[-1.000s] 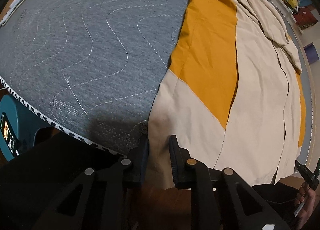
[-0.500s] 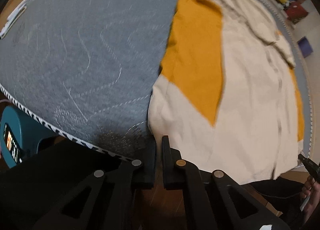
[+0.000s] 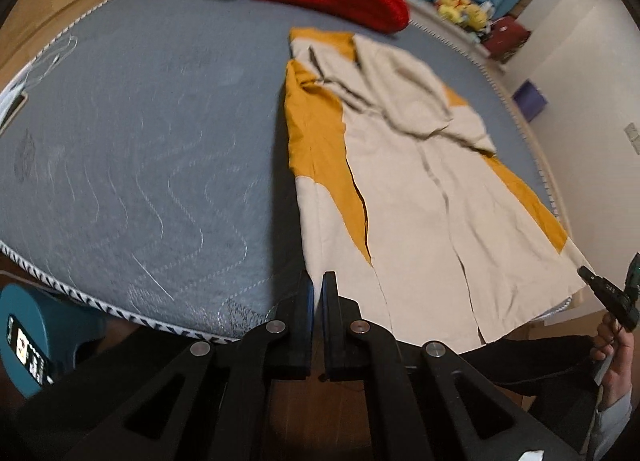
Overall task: Fold large clothes
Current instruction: 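Fold the held hem up toward the hood with both tools and release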
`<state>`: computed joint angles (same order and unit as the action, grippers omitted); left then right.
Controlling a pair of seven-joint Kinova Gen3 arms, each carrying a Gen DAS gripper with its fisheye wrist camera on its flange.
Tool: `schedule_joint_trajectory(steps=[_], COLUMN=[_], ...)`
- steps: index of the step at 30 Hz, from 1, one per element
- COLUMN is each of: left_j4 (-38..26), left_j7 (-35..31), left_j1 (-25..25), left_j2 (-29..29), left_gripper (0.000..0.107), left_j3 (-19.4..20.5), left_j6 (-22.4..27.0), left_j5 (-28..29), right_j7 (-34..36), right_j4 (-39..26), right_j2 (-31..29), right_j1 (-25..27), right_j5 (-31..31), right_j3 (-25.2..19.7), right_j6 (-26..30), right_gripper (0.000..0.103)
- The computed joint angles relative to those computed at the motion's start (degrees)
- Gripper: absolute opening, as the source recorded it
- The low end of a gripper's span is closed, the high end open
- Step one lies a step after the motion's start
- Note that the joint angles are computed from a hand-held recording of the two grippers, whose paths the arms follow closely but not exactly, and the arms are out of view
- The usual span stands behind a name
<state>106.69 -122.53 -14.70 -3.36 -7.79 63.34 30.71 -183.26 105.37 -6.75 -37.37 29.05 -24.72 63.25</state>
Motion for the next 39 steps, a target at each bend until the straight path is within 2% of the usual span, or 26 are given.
schedule_joint_trajectory(steps=[2,7,8,11,15,17,19,22,24,26,28,30,33,37,39], left_j4=[-1.09,-5.15,-5.77,-7.21,-10.90,-12.36,-14.17,-14.55,-14.23,-13.80,-13.91,-14.79,-18.08,-23.12,-23.91], left_j7=[-2.15,-8.37,-9.34,-11.39,-13.29,-14.05,-13.36,-10.74,-9.35,-7.29,-5.93,-3.92,-1.63,4.90,7.89], left_j1=[-0.47,-4.54,-4.90,-2.41,-0.55,-2.46,-1.48,4.55,4.54,5.99,5.12,2.66,1.21,-0.94,-0.93], left_j2=[-0.73,-1.98,-2.31,-3.90,-5.43,-6.21,-6.97,-7.82,-5.58,-2.41,2.40,7.71,14.79,23.68,27.08], left_gripper=[0.002,0.002,0.002,0.002,0.002,0.002,0.002,0.002,0.002,0.002,0.002,0.002,0.002,0.002,0.002], left_j3=[-0.88,-3.06,-4.25,-11.81,-19.50,-19.80,-21.35,-23.44,-20.69,-19.99,-17.35,-12.47,-5.48,4.37,7.01], left_j6=[2.44,12.97,15.30,22.29,31.61,34.64,36.43,33.14,28.75,24.09,19.42,14.76,7.77,-0.97,-5.47], left_j5=[0.87,3.62,3.81,3.61,2.61,2.82,3.03,3.38,4.60,6.13,7.77,9.87,9.91,6.17,4.47], right_j7=[-0.42,-0.81,-0.67,-1.85,-5.84,-6.91,-6.47,-1.93,2.71,6.29,7.82,9.33,11.84,17.64,20.65], right_j4=[-1.92,-5.49,-6.07,-6.94,-10.34,-13.15,-15.77,-18.61,-18.14,-16.02,-12.73,-9.82,-6.83,-6.38,-7.49], right_j2=[-0.89,-4.24,-5.07,-8.61,-12.75,-13.65,-14.21,-14.66,-15.26,-15.45,-13.48,-10.86,-4.74,5.00,10.31], right_j1=[-0.39,-0.58,-0.44,0.76,3.29,5.41,7.37,13.33,17.44,20.52,19.98,17.87,16.20,15.73,15.81], right_j5=[0.99,2.16,1.80,-0.54,-2.65,-2.96,-3.06,-3.64,-4.57,-5.75,-4.77,-2.94,0.63,1.38,0.97], right_j3=[-0.91,-4.57,-5.25,-7.93,-15.61,-20.35,-23.71,-27.14,-26.75,-24.24,-20.15,-15.16,-7.20,3.42,7.10], right_j6=[1.98,5.93,6.68,8.65,15.55,19.74,22.83,24.11,21.84,17.46,12.80,8.14,1.15,-8.17,-11.92], right_gripper=[0.004,0.004,0.003,0.003,0.003,0.003,0.003,0.003,0.003,0.003,0.003,0.003,0.003,0.003,0.003])
